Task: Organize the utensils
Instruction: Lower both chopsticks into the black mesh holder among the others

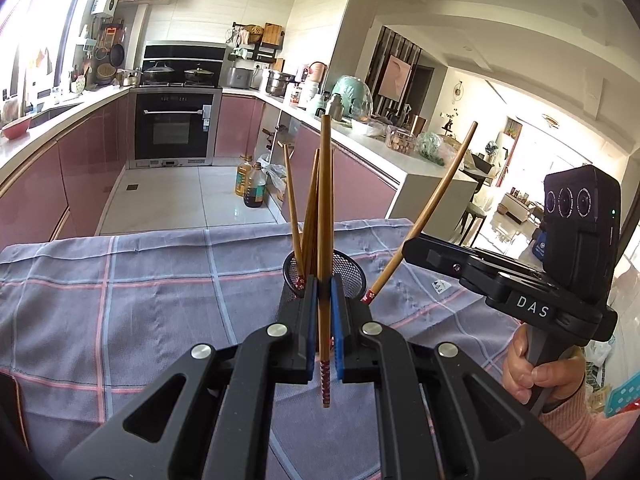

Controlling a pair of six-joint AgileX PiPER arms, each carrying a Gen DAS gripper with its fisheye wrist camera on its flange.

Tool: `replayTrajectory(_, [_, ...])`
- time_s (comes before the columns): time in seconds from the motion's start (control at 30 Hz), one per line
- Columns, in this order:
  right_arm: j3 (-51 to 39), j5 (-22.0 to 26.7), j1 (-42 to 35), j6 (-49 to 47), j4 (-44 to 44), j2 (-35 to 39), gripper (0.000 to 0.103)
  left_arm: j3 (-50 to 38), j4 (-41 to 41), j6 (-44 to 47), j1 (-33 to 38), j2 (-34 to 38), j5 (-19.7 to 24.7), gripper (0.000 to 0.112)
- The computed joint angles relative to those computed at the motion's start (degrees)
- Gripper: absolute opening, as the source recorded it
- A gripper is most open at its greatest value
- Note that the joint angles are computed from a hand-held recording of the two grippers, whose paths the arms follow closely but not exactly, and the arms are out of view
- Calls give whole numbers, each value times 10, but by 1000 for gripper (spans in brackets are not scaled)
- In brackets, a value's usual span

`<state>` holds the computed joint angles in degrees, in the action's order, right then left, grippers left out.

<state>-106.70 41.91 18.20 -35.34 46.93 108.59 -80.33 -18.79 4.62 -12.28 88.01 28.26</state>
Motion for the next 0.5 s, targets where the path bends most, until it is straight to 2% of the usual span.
replayTrajectory(0.5, [-29,9,-8,-1,1,13,6,-30,26,-13,-10,10,4,7])
